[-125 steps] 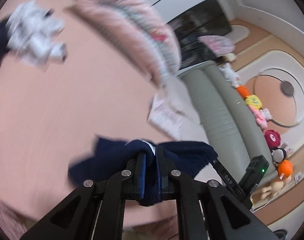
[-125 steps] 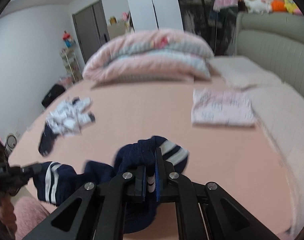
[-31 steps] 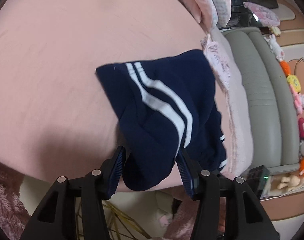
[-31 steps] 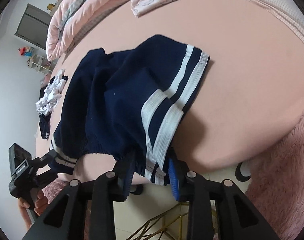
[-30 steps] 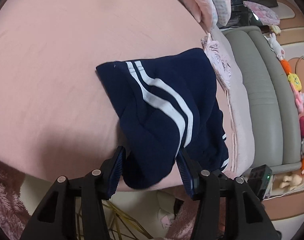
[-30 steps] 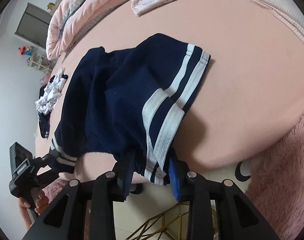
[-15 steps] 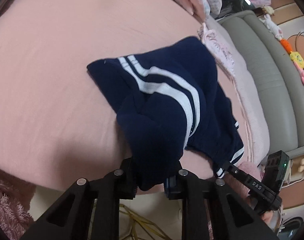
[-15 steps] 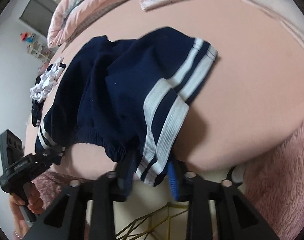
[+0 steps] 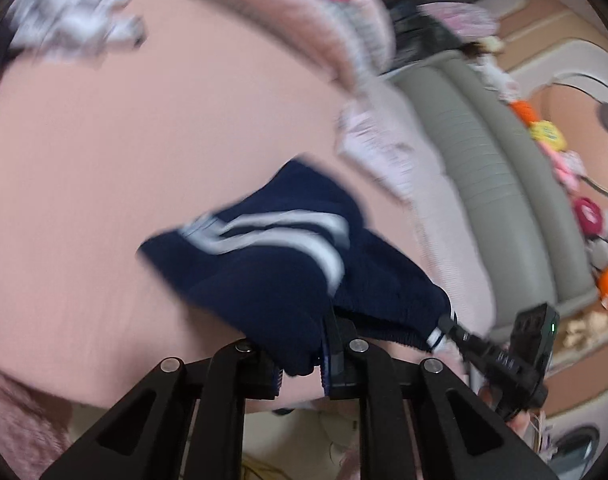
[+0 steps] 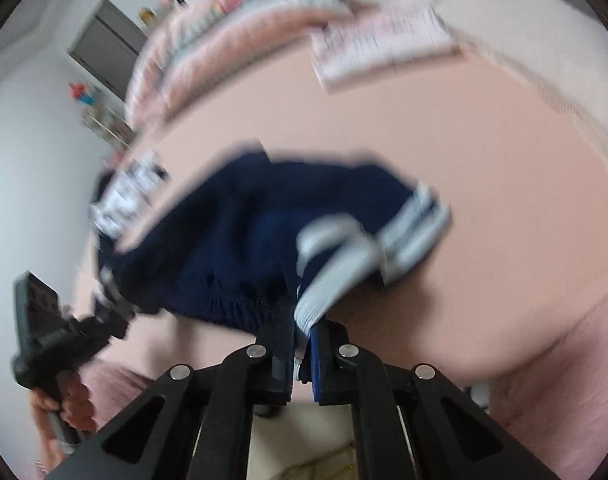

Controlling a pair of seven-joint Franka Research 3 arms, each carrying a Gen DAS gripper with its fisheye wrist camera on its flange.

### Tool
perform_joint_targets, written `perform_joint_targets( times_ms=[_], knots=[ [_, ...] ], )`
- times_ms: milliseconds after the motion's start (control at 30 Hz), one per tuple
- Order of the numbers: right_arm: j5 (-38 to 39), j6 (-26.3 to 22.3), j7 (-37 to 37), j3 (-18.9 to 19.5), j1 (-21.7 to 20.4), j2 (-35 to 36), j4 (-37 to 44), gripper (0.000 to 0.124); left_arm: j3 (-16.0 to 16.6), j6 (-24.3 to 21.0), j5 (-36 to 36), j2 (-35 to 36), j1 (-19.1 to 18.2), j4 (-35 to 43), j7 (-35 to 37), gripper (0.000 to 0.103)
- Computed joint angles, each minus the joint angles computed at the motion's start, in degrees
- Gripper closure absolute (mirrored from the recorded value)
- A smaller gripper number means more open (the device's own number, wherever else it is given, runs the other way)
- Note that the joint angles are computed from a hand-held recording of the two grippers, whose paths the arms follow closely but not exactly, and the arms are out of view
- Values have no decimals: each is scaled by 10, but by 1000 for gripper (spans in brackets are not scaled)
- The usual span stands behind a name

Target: Fold clothes

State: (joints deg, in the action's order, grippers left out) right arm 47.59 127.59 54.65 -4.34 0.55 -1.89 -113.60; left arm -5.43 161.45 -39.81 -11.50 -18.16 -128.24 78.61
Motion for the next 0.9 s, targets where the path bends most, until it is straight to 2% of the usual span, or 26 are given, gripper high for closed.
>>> perform_joint_targets(
  times_ms=[67, 200, 333, 467, 567, 667, 767, 833, 900],
  knots=[
    [31, -15, -19, -6, -4, -12, 25, 119, 5, -18, 10, -20, -3, 21, 19, 91],
    [85, -41, -47, -18, -7, -32, 66, 120, 24, -52, -18, -37, -15, 49, 61, 91],
    [85, -43, -44, -19, -6, -25, 86, 120, 33, -82, -59, -21, -6, 60, 67, 91],
    [50, -64, 9, -9, -8, 38, 125, 120, 23, -119, -39, 1, 29, 70, 41, 92],
    [47, -87, 35, 4, -18, 109, 206, 120, 19, -137, -39, 41, 50, 135, 60, 92],
    [60, -90, 52, 25, -33, 169, 315, 120, 3, -144, 30, 75, 80, 235, 53, 92],
    [73, -72, 56, 50, -45, 200, 417, 120, -11, -149, 102, 94, 101, 319, 44, 92],
    [83, -50, 40, 67, -52, 199, 447, 120, -19, -139, 152, 76, 108, 332, 39, 92],
    [81, -33, 20, 70, -52, 175, 415, 120, -22, -128, 173, 65, 109, 324, 31, 92]
  ],
)
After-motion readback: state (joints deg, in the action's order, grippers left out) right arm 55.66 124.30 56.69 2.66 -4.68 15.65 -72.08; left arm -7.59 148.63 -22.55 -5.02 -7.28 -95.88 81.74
